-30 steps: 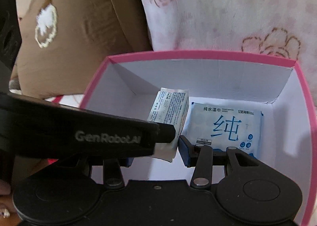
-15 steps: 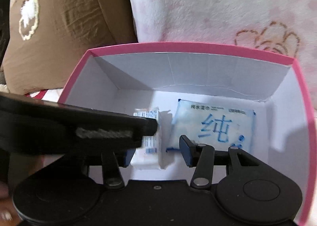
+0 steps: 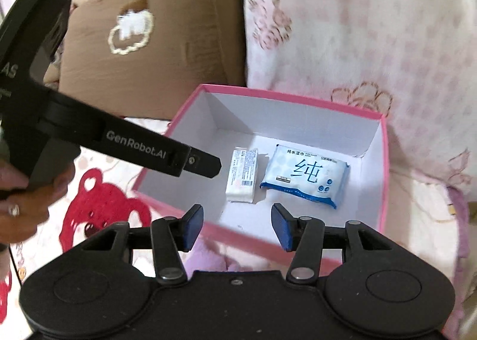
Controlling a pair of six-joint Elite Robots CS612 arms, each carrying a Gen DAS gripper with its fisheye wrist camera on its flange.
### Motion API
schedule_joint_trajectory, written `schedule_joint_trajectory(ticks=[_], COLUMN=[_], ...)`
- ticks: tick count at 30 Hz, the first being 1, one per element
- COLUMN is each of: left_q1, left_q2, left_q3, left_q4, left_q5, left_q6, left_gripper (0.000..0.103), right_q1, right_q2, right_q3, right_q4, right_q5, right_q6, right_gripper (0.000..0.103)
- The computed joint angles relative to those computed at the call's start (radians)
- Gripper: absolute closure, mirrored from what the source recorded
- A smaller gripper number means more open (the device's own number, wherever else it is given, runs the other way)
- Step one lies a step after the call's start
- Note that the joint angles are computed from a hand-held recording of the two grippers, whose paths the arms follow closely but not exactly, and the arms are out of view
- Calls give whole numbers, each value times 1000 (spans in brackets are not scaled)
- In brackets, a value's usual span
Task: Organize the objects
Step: 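Withdraw the left tool and move it toward the clear floss-pick box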
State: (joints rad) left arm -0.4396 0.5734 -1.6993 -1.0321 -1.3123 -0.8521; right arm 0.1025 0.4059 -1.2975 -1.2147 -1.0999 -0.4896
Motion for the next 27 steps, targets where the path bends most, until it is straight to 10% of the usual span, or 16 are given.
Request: schedule_joint_trajectory(ticks=[27], left_q1=[-152], left_q2=[12], left_q3=[-274], left_q4=[312], left_q5=[-60], left_q6=[-4], left_gripper=[41], right_q1=[-16], right_q2=[68], right_q3=[-407], right_q4=[397], right_q5=[57], right_q6=[-344], right_gripper=[29])
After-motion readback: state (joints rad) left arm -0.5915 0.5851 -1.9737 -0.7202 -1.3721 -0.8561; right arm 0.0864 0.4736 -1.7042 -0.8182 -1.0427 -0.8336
